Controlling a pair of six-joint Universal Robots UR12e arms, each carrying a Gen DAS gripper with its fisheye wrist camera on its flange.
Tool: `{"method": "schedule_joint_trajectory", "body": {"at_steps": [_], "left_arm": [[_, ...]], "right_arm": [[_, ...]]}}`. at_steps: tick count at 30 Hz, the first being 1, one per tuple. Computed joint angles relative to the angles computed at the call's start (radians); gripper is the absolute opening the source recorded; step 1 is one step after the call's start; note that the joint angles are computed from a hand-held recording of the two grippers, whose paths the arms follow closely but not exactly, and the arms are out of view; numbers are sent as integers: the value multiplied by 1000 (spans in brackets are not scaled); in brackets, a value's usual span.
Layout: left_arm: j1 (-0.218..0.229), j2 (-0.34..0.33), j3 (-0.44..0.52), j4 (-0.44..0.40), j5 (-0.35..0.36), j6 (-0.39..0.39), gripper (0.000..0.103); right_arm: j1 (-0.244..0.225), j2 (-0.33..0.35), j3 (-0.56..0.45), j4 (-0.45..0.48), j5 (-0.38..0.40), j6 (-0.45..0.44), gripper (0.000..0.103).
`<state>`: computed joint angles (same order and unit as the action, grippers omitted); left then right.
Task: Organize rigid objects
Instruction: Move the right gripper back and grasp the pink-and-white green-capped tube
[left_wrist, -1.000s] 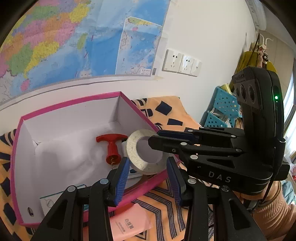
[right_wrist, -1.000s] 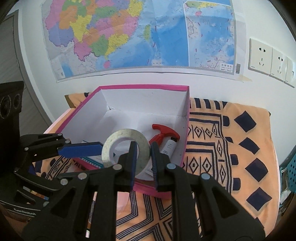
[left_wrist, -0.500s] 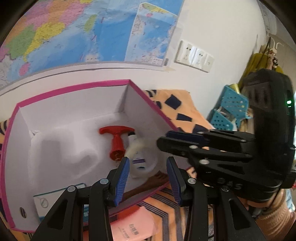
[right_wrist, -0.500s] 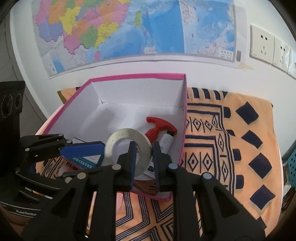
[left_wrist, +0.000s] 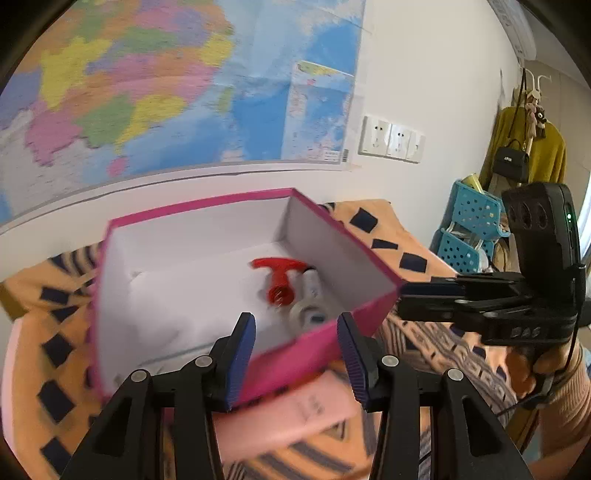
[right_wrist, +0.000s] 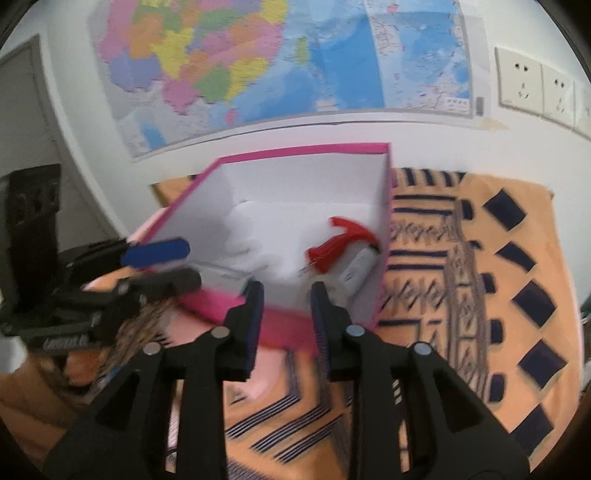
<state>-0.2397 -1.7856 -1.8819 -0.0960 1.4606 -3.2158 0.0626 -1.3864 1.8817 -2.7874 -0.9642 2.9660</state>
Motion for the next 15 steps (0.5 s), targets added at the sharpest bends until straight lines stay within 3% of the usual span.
{"method": "schedule_joint_trajectory", "body": {"at_steps": [4, 15], "left_arm": [[18, 48, -67, -16, 25, -15, 47], [46, 107, -178, -97, 38, -119, 47]], "right_arm": [[-18, -36, 48, 63, 80, -44, 30], [-10, -76, 117, 280, 113, -159, 31]]}}
